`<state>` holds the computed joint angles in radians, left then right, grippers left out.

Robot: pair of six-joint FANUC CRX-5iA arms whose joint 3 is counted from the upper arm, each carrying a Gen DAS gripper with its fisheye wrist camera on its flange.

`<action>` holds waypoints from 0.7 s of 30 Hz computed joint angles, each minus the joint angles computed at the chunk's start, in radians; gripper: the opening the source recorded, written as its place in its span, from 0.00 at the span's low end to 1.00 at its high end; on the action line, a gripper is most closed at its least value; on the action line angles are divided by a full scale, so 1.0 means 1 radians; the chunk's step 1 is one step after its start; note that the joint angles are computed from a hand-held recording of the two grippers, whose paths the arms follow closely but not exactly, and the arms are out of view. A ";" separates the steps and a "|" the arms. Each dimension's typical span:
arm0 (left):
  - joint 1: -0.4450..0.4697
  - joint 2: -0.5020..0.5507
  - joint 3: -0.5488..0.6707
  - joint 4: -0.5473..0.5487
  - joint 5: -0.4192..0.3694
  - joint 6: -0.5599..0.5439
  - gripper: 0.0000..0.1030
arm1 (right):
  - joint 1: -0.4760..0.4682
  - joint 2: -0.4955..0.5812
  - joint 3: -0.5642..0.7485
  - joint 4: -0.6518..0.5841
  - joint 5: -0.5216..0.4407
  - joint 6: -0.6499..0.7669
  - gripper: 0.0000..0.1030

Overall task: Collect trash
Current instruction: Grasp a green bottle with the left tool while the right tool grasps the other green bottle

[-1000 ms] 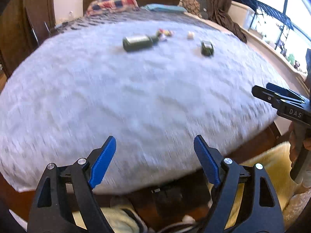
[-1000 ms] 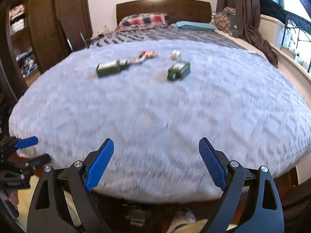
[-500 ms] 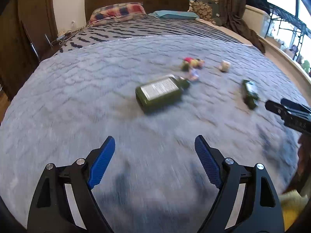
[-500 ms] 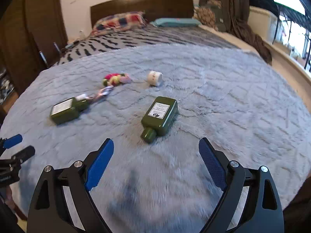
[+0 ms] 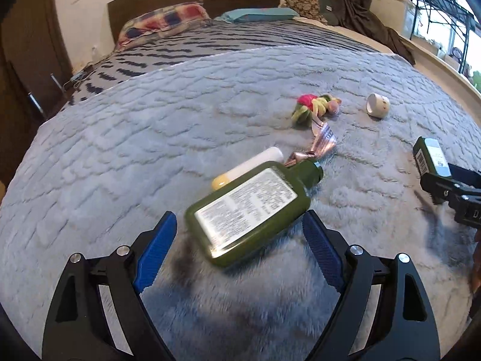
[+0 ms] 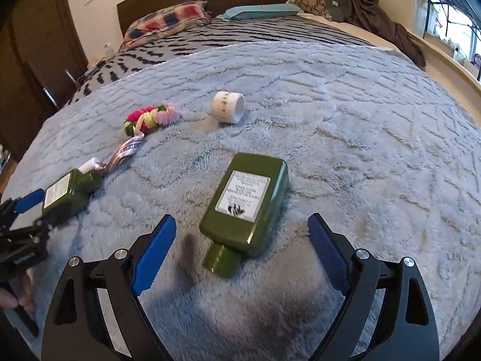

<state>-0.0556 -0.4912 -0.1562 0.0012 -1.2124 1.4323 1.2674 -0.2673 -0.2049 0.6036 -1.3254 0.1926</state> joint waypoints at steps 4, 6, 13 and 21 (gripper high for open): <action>-0.017 0.024 0.001 -0.008 0.010 -0.016 0.80 | -0.025 0.030 0.021 -0.010 0.008 0.012 0.87; -0.027 0.032 0.003 -0.017 0.013 -0.026 0.80 | -0.034 0.040 0.028 -0.016 0.007 0.015 0.84; -0.015 0.021 -0.007 0.017 0.007 -0.055 0.78 | -0.036 0.032 0.019 -0.011 -0.012 0.012 0.53; -0.074 -0.047 -0.030 -0.020 -0.033 -0.020 0.58 | 0.036 -0.027 -0.021 0.006 -0.030 0.017 0.47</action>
<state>-0.1297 -0.5387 -0.1858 -0.0189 -1.2449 1.4123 1.3034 -0.2947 -0.2261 0.6100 -1.3555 0.2100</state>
